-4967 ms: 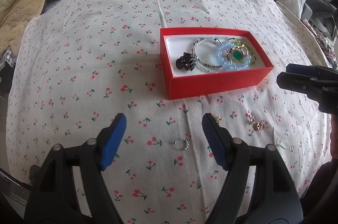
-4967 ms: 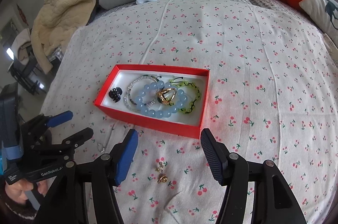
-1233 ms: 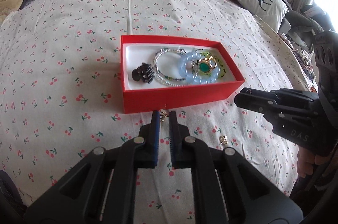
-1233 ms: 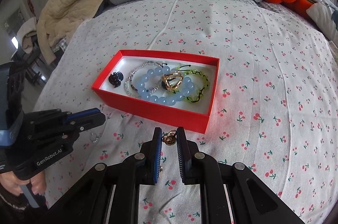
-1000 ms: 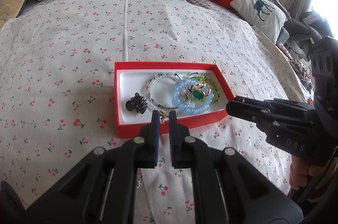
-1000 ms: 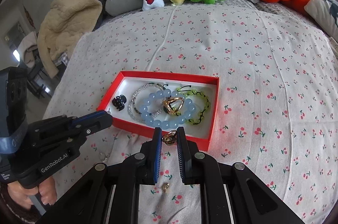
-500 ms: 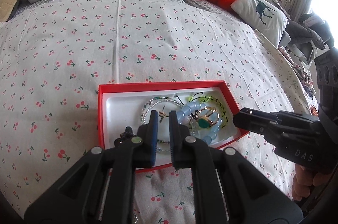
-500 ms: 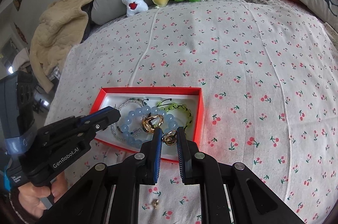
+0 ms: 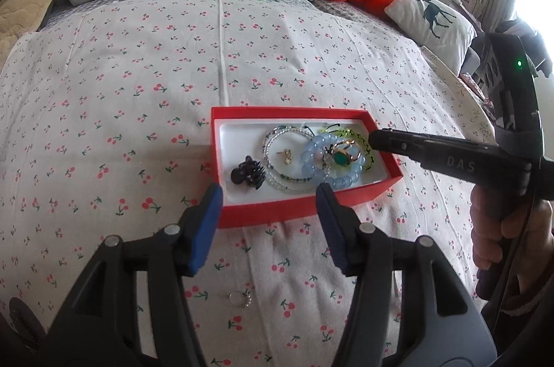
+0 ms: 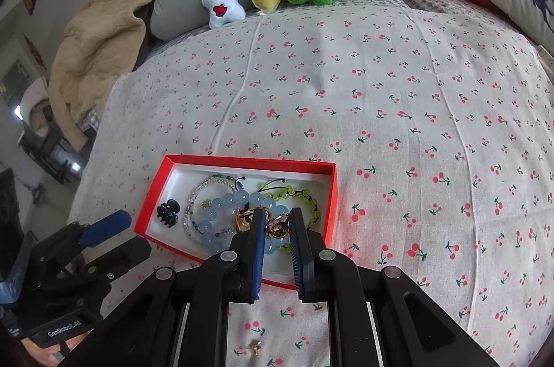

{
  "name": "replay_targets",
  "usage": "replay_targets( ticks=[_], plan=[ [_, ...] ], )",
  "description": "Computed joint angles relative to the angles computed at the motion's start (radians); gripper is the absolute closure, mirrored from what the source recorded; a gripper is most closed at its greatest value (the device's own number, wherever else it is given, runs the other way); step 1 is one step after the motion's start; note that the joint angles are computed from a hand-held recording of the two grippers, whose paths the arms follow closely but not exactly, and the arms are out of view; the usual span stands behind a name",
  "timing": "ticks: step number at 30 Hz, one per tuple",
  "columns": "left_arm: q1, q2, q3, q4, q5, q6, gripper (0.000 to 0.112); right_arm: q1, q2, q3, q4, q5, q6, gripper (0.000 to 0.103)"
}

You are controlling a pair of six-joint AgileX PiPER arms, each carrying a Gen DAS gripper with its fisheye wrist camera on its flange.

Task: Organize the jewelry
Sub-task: 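Carry both earrings into the red box and open both tools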

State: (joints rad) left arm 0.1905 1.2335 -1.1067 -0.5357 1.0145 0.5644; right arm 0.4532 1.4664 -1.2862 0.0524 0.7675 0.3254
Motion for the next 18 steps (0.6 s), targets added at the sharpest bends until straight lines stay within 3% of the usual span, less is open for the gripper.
replay_targets(
  ticks=[9,13,18],
  plan=[
    [0.090,-0.025,0.055,0.030,0.036,0.032,0.051,-0.009,0.057,-0.040,-0.010,0.001,0.023,0.089],
    [0.095,-0.022,0.063,0.051,0.047,0.043,0.047,-0.047,0.056,-0.027,0.100,-0.043,-0.055,0.087],
    [0.116,-0.008,0.055,0.053,0.064,0.053,0.043,-0.034,0.049,-0.048,0.075,-0.028,-0.044,0.086]
  ],
)
